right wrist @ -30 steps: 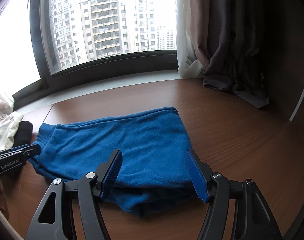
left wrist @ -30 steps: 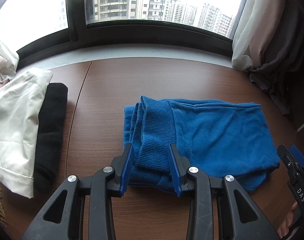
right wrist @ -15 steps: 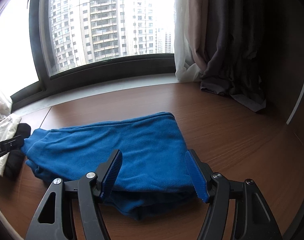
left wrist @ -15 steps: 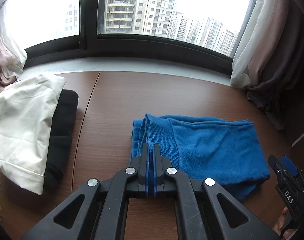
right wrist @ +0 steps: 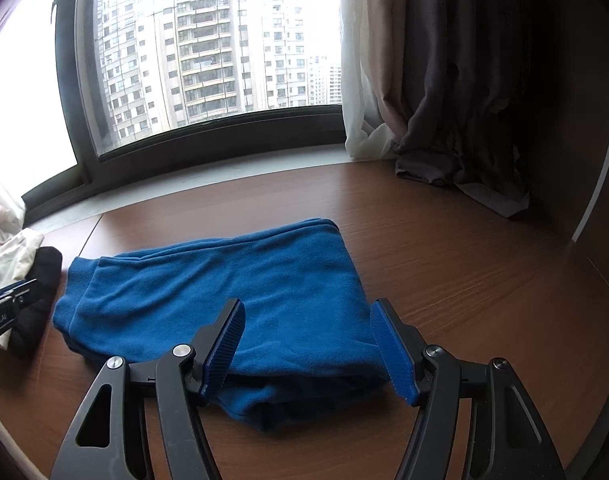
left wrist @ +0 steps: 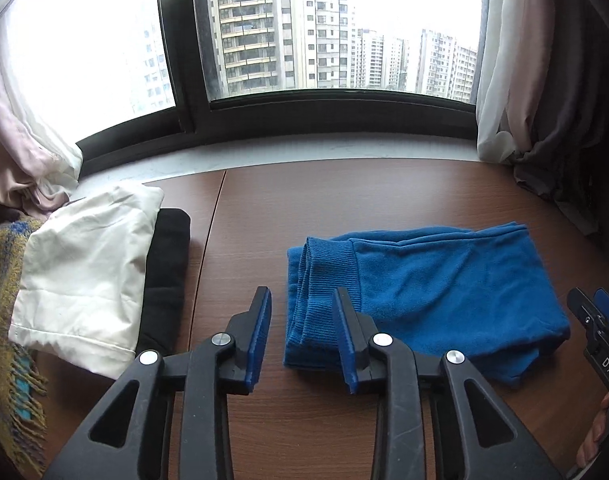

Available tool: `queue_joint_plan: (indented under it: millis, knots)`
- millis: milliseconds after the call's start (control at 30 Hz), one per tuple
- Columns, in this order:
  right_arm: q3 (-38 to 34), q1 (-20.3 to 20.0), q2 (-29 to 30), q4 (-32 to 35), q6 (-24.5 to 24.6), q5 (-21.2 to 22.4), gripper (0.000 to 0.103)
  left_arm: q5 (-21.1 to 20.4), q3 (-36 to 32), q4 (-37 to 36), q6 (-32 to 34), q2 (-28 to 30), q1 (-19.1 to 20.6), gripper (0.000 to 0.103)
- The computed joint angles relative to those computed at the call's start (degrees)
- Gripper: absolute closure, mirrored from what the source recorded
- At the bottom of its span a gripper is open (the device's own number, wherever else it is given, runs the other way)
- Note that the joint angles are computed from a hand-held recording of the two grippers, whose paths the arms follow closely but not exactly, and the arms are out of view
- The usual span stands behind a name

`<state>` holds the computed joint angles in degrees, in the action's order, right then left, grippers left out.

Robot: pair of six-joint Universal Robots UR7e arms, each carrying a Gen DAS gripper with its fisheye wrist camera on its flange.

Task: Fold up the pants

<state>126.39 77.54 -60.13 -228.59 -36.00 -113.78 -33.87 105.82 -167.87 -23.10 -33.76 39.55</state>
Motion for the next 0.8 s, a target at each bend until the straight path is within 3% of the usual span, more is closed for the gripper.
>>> queue_joint_plan:
  millis: [167, 267, 367, 533, 800]
  knots:
    - [1.99, -2.74, -3.46, 1.71, -0.30, 5.49, 0.037, 2.58, -0.16, 1.39, -2.49, 1.15, -2.82, 0.046]
    - [2.34, -4.25, -5.59, 3.42, -0.55, 7.63, 0.028, 4.13, -0.69, 4.36, -5.88, 1.68, -4.16, 0.038]
    - [2.20, -5.51, -7.65, 5.45, -0.54, 9.40, 0.027, 5.63, -1.19, 8.01, -11.36, 1.81, -5.23, 0.030]
    - [0.82, -6.51, -11.34, 13.01, 2.74, 12.10, 0.027, 8.12, -2.23, 16.99, -21.09, 1.42, -6.38, 0.025]
    - [-0.57, -7.99, -13.57, 18.27, 2.60, 16.40, 0.027, 10.57, -4.00, 33.86, -37.78, 0.38, -7.51, 0.018]
